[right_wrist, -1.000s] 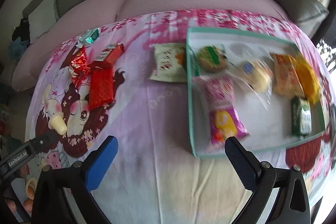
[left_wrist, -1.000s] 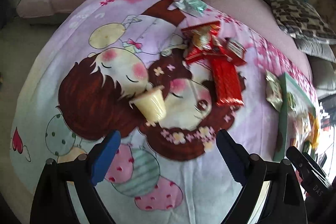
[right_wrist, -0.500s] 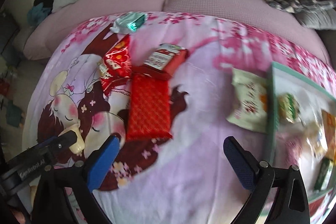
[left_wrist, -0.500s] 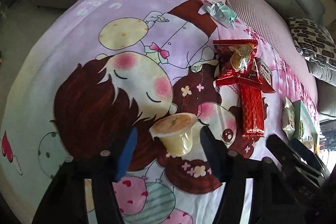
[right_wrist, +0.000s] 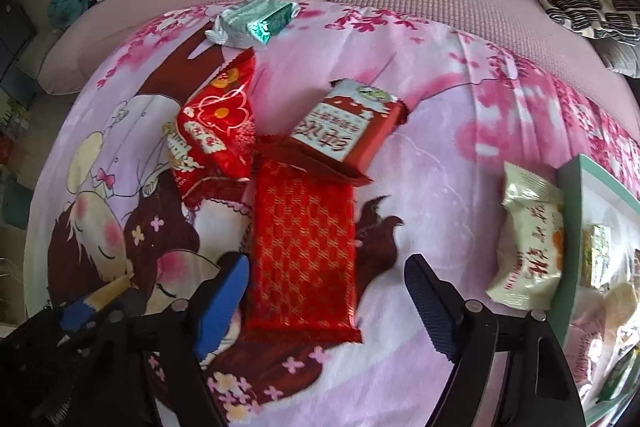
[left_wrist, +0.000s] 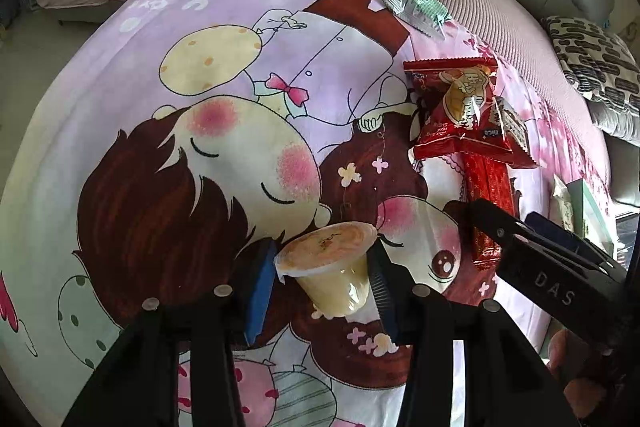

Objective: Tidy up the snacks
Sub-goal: 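Grasp the cream pudding cup with the left tool while the right tool grasps the red patterned bar, then lift the pudding cup and red bar and hold them above the pile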

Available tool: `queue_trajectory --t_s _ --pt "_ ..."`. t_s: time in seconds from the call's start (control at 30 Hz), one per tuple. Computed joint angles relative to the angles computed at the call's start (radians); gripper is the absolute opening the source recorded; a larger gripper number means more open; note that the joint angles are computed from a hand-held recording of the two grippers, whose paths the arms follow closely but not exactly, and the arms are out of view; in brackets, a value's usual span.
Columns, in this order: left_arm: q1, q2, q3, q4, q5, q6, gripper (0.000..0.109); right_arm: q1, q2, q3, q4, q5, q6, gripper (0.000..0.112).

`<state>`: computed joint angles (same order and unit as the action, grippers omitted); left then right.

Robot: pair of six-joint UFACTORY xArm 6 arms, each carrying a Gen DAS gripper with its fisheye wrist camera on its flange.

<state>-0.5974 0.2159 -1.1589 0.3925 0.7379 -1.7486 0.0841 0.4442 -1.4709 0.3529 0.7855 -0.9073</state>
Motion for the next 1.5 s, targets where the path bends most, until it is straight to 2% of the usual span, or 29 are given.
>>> queue_trajectory --t_s 0.17,0.23,0.33,0.57,0.83,1.03,1.5 --pt "-0.001 0.017 -0.028 -0.003 0.03 0.014 0.047 0.018 -0.014 0.042 -0.013 -0.059 -0.002 0.071" --pt "-0.004 0.023 -0.041 -0.001 0.046 0.016 0.045 0.012 -0.02 0.047 0.008 -0.056 -0.02 0.057" --pt "-0.007 0.039 -0.063 0.003 0.058 0.027 0.045 -0.007 -0.041 0.077 0.038 -0.062 -0.047 0.053" --pt "-0.025 0.114 -0.165 -0.008 0.082 0.096 0.045 -0.095 -0.096 0.159 0.135 -0.04 -0.136 0.053" --pt "-0.038 0.201 -0.294 -0.032 0.131 0.164 0.045 -0.177 -0.126 0.199 0.184 -0.021 -0.184 0.053" --pt "-0.046 0.243 -0.365 -0.048 0.143 0.187 0.045 -0.216 -0.12 0.174 0.213 0.024 -0.216 0.052" --pt "-0.071 0.347 -0.595 -0.045 0.318 0.205 0.045 -0.261 -0.069 0.051 0.26 0.123 -0.223 0.051"
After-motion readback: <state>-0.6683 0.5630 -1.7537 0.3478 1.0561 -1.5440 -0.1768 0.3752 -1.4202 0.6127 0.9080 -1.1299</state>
